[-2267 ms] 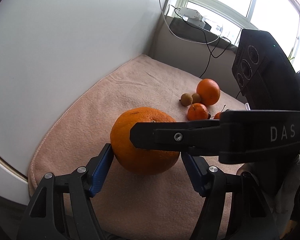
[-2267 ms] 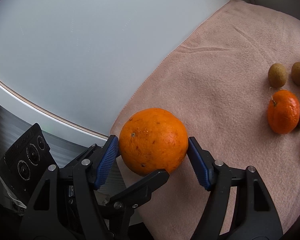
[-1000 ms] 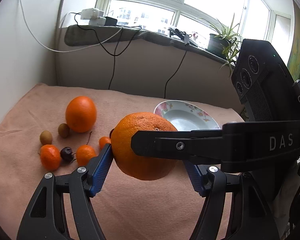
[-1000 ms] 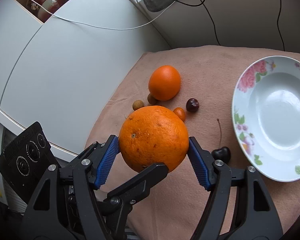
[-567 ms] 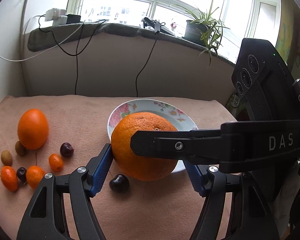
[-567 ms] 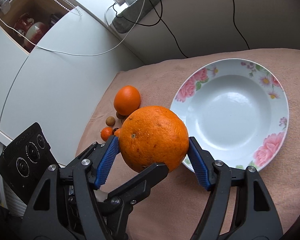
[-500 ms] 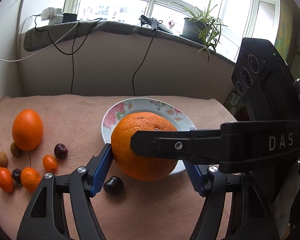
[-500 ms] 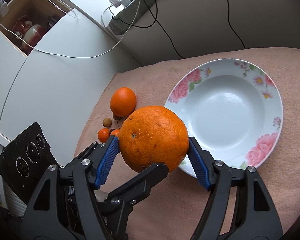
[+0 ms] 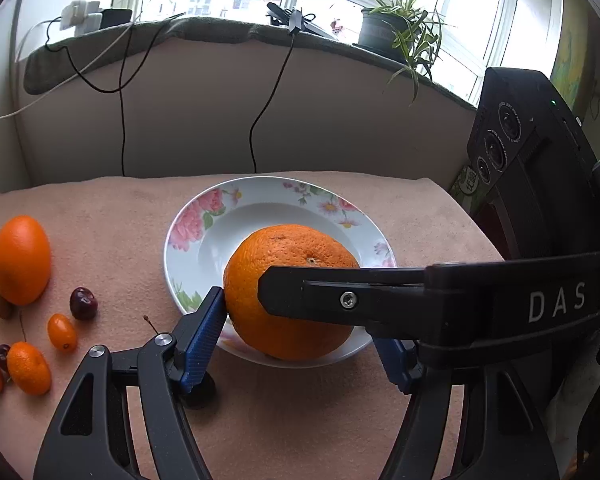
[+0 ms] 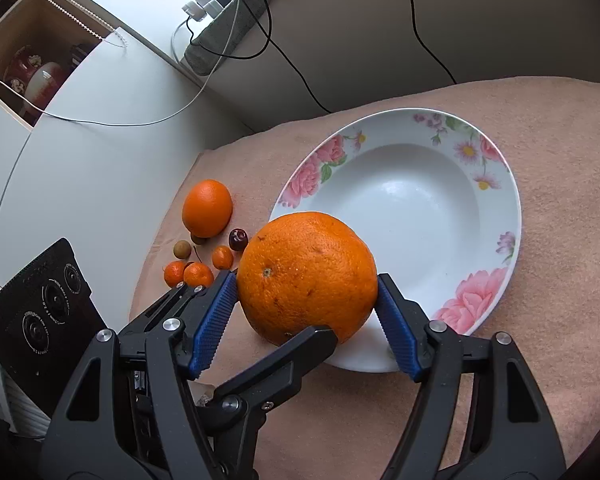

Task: Organize fruits
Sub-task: 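Carry the large orange over the white floral plate and release it, then withdraw the right tool and move it toward the dark cherry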

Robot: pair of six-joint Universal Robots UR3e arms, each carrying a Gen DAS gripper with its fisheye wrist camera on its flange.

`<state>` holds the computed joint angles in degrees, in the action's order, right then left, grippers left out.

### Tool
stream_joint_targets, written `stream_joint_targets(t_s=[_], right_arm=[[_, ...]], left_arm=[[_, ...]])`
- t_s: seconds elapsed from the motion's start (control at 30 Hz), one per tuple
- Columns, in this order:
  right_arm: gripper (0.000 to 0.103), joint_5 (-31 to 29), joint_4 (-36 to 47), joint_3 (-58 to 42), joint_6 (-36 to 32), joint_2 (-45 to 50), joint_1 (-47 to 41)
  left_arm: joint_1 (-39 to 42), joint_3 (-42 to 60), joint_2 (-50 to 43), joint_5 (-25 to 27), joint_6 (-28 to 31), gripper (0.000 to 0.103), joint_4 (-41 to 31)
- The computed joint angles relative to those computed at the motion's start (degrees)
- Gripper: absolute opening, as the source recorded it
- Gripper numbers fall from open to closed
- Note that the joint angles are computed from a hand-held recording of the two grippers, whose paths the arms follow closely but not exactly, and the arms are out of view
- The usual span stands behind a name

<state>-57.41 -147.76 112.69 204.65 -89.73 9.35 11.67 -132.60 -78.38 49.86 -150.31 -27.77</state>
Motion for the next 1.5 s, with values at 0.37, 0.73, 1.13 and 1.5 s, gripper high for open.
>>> stream_joint_targets(t_s=[0.37,0.73,1.13,1.5], right_arm=[[0.073,-6.29,-1.58,1.95,2.63,-5.75,-2.77],[0.083,-14.49,-1.7,3.74,2.17,-13.61,-0.19],[0.083,-21.1,-1.57,2.32,3.63,-13.3,10.09],[0.083,-25.41,-1.68,-2.79,3.26,-6.65,20.69]], left_arm=[[0.29,-1.45,2.47,0.81,1.4,0.07,0.76],[11.82,-4.18,16.19,-5.45,12.17,0.07,-17.2],[35.96,-2.08,32.31,-11.1,37.67,0.07,-52.7],[53.49,0.49,35.11,-9.55,54.08,0.069,-73.36]])
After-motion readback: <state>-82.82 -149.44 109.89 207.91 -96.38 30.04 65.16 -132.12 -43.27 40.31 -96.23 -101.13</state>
